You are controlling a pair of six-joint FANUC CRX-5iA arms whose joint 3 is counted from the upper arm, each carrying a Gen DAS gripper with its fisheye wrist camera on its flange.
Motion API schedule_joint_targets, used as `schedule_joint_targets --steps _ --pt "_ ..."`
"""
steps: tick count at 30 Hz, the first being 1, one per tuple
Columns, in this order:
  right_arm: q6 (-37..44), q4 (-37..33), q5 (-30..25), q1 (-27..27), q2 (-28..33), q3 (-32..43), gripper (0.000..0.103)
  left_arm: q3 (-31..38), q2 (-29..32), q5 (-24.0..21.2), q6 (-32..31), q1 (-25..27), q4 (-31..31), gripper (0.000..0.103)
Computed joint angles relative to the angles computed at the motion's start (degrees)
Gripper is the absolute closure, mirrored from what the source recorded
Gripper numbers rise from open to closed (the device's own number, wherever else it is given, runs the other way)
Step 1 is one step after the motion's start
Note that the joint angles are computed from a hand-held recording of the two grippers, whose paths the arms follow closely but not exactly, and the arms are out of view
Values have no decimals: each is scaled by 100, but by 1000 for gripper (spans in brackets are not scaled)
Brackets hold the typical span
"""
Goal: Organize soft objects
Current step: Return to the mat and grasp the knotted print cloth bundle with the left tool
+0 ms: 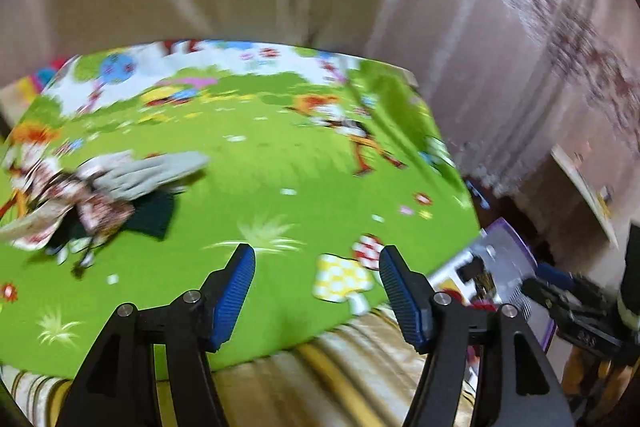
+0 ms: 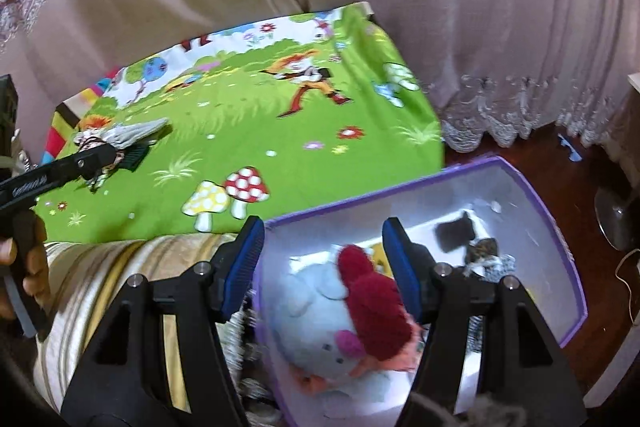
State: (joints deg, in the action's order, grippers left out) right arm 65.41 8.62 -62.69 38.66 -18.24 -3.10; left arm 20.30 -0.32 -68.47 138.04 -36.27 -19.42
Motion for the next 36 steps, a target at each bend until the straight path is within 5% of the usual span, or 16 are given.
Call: schedule_joint_targets --steps 9,16,21,25,36 --pt "521 -188 89 422 572 633 38 -1223 -1154 239 1422 1257 227 46" --pt "1001 -377 139 656 1144 1225 38 -2458 -1812 1278 1941 2467 1397 58" --pt "1359 -583 104 787 1578 1647 38 -2864 -1931 1723 2371 2806 1707 58" --pt "1603 -781 38 844 1925 2019 38 -2896 -1836 1612 2623 2949 1697 58" --pt "2147 -1202 -257 976 2910 3086 34 -3460 -1977 2152 2420 3408 2131 62"
